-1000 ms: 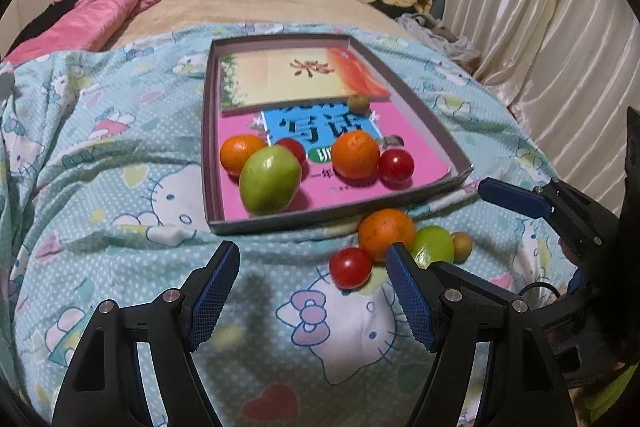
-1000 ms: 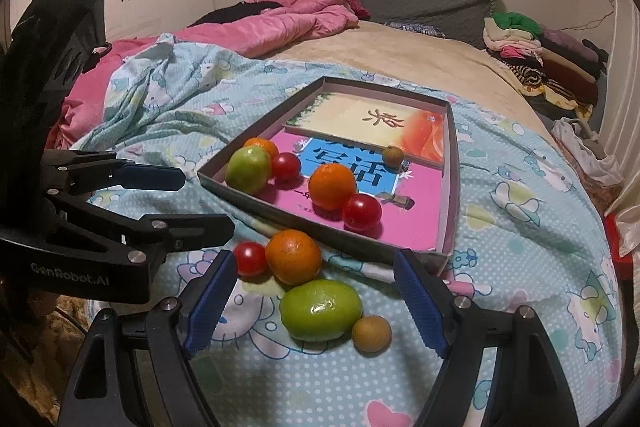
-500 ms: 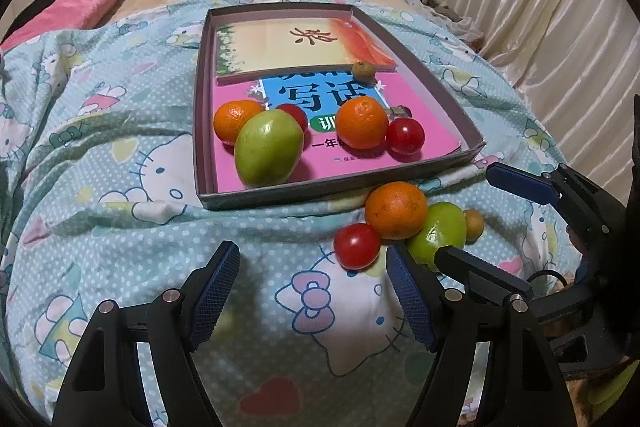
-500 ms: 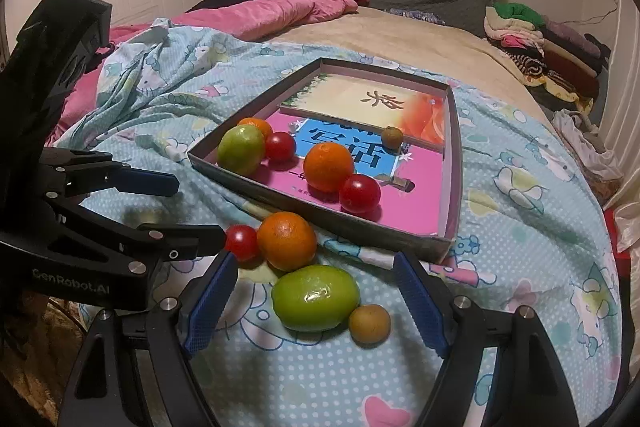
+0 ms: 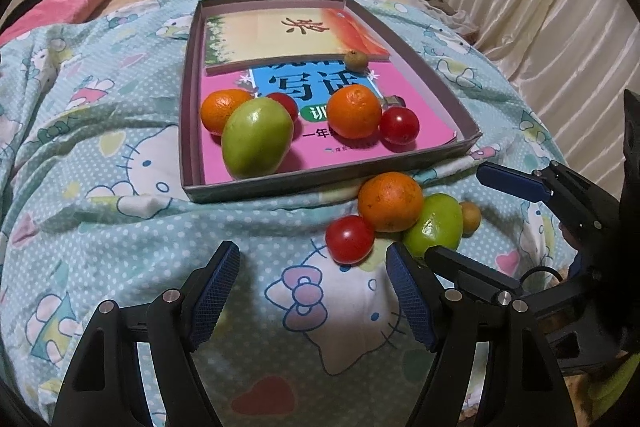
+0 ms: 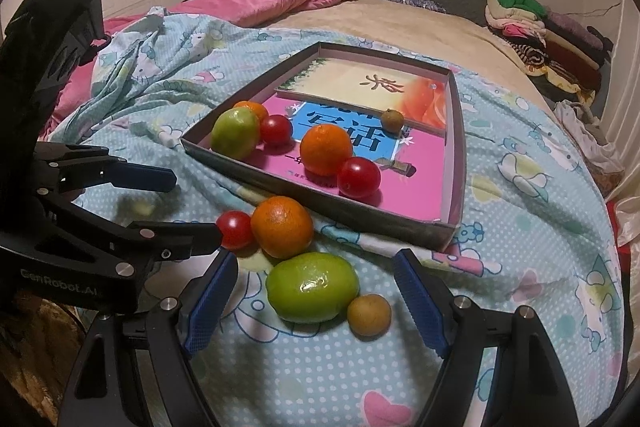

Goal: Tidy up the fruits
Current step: 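Move the left gripper over the red cherry tomato while the right gripper approaches the green lime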

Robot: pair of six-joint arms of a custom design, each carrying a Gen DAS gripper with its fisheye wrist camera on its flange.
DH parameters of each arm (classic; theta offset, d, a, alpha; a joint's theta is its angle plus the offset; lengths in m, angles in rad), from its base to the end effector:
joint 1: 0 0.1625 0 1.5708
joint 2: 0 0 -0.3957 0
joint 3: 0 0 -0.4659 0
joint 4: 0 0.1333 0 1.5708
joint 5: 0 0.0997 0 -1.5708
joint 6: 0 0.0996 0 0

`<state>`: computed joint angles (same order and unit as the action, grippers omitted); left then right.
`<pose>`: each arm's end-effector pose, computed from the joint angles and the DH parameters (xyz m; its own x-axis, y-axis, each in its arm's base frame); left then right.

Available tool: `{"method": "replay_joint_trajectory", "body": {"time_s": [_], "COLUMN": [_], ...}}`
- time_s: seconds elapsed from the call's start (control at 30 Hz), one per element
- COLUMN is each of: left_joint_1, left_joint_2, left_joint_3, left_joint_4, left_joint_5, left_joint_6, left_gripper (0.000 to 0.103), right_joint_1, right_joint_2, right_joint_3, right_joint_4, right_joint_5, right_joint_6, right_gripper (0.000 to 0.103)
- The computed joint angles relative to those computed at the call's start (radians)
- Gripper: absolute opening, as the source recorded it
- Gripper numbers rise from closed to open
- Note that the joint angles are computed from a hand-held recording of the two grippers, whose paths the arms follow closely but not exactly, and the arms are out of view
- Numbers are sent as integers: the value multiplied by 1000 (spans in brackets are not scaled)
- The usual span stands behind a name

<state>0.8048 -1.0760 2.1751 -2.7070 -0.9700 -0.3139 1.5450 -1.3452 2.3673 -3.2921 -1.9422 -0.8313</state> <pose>-0.2116 -0.4934 0.0173 -0.7932 0.3072 -0.5259 0.4709 0.8569 -0.2097 0.0851 -0.4699 0.1438 -0.6383 -0.3917 0.6627 -0.6704 0.7059 -0.2285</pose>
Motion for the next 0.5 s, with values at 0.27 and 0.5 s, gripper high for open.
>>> {"method": "replay_joint_trajectory", "body": {"time_s": [0.27, 0.5], "left_joint_1": [19, 32], "left_joint_2": [9, 29], "left_joint_3": [-13, -29], "left_joint_4": [5, 11], "left_joint_5": [-45, -73], "left_joint_6": [9, 26], "left_gripper": [77, 71], "right_joint_1": [-2, -8], "right_joint_2": [20, 34], "right_joint_3": [-28, -50], "right_joint_4": [63, 127], "right_joint_5": [-47, -70], "right_joint_6": [30, 44], "right_gripper": [80, 79]}}
